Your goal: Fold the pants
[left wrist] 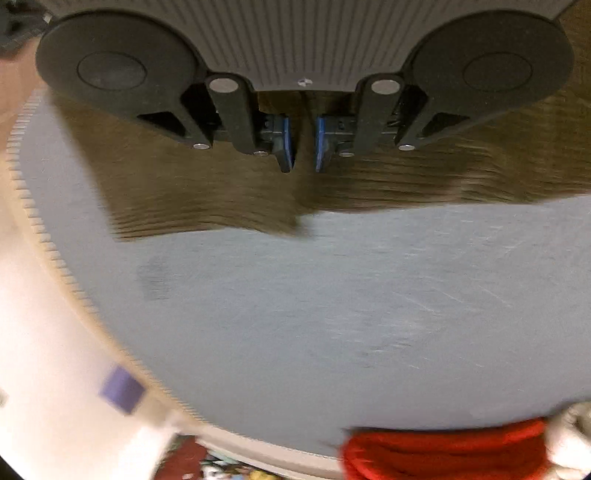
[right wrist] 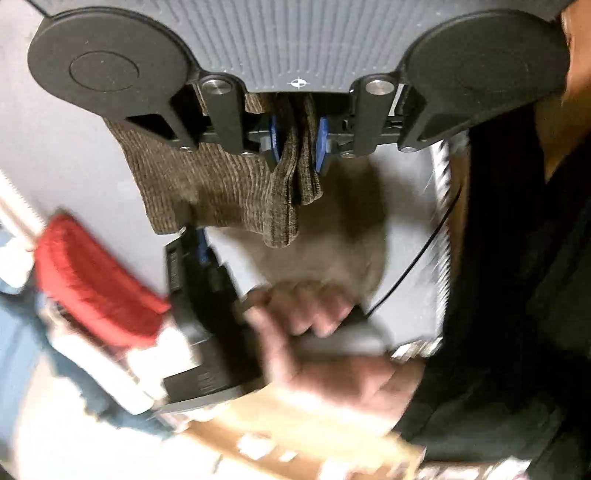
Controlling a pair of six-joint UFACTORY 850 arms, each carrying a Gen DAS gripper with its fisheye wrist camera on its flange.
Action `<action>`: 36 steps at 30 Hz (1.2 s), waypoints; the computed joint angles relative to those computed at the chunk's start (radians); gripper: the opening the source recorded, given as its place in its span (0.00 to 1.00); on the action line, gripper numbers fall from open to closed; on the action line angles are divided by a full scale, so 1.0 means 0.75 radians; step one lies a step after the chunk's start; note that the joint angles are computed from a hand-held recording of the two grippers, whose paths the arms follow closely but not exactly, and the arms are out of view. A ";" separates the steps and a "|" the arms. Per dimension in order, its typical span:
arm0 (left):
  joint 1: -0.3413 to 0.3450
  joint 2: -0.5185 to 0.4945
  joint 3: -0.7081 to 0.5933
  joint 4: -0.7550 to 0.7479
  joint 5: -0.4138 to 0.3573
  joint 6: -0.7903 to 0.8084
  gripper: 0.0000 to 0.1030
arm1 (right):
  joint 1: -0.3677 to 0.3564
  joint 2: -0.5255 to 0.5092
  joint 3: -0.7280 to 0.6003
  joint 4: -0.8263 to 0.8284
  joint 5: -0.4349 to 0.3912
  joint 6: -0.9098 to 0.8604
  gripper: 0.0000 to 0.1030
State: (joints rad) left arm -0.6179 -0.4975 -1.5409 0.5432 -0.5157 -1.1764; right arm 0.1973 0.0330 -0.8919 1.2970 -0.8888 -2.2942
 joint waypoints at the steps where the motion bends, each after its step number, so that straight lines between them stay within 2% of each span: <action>1: -0.009 0.012 0.015 0.116 -0.003 -0.076 0.24 | 0.013 -0.008 -0.005 -0.070 0.017 0.015 0.21; 2: -0.016 0.032 0.039 0.229 0.012 -0.160 0.26 | 0.012 -0.021 -0.021 -0.122 0.000 0.060 0.21; 4: -0.019 0.072 0.087 0.344 0.080 -0.244 0.26 | -0.027 -0.063 -0.086 -0.164 -0.120 0.218 0.29; 5: -0.016 0.086 0.104 0.339 0.132 -0.239 0.26 | -0.061 -0.093 -0.132 -0.161 -0.203 0.311 0.32; 6: -0.016 0.089 0.110 0.329 0.180 -0.225 0.26 | -0.093 -0.116 -0.166 -0.135 -0.251 0.372 0.40; 7: -0.017 0.086 0.109 0.305 0.224 -0.183 0.26 | -0.125 -0.136 -0.196 -0.101 -0.274 0.436 0.46; 8: -0.018 0.079 0.101 0.264 0.251 -0.119 0.26 | -0.151 -0.153 -0.220 -0.077 -0.262 0.504 0.47; 10: -0.021 0.050 0.087 0.249 0.312 -0.043 0.19 | -0.180 -0.180 -0.259 -0.087 -0.180 0.656 0.47; 12: -0.024 -0.009 0.038 0.344 0.268 -0.078 0.13 | -0.177 -0.209 -0.303 -0.207 -0.045 0.880 0.47; 13: -0.022 -0.053 -0.003 0.354 0.201 -0.068 0.03 | -0.159 -0.218 -0.316 -0.312 0.057 1.019 0.47; 14: -0.016 -0.077 -0.019 0.326 0.159 -0.043 0.02 | -0.141 -0.232 -0.320 -0.448 0.162 1.159 0.47; 16: 0.003 -0.073 -0.004 0.289 0.173 -0.057 0.02 | -0.099 -0.257 -0.291 -0.727 0.356 1.431 0.47; 17: -0.004 -0.073 -0.015 0.313 0.142 -0.097 0.02 | -0.091 -0.255 -0.279 -0.810 0.390 1.507 0.48; 19: -0.031 -0.059 -0.025 0.383 0.083 -0.159 0.02 | -0.094 -0.235 -0.276 -0.828 0.383 1.523 0.49; 20: -0.037 -0.033 -0.013 0.352 0.092 -0.120 0.03 | -0.098 -0.223 -0.273 -0.833 0.378 1.542 0.49; 23: -0.025 0.049 0.066 0.005 0.233 0.254 0.10 | -0.152 -0.191 -0.256 -0.716 0.330 1.563 0.49; 25: -0.043 0.083 0.125 -0.225 0.297 0.534 0.12 | -0.192 -0.173 -0.241 -0.701 0.362 1.609 0.50; 28: -0.093 0.105 0.175 -0.453 0.271 0.952 0.12 | -0.220 -0.171 -0.226 -0.756 0.424 1.733 0.55; 32: -0.110 0.110 0.210 -0.837 0.160 1.487 0.12 | -0.262 -0.202 -0.237 -0.797 0.354 1.891 0.64; 33: -0.112 0.113 0.226 -0.853 0.148 1.548 0.13 | -0.274 -0.216 -0.248 -0.790 0.313 1.932 0.65; 36: -0.120 0.134 0.255 -0.824 0.168 1.536 0.13 | -0.303 -0.264 -0.275 -0.771 0.231 2.034 0.66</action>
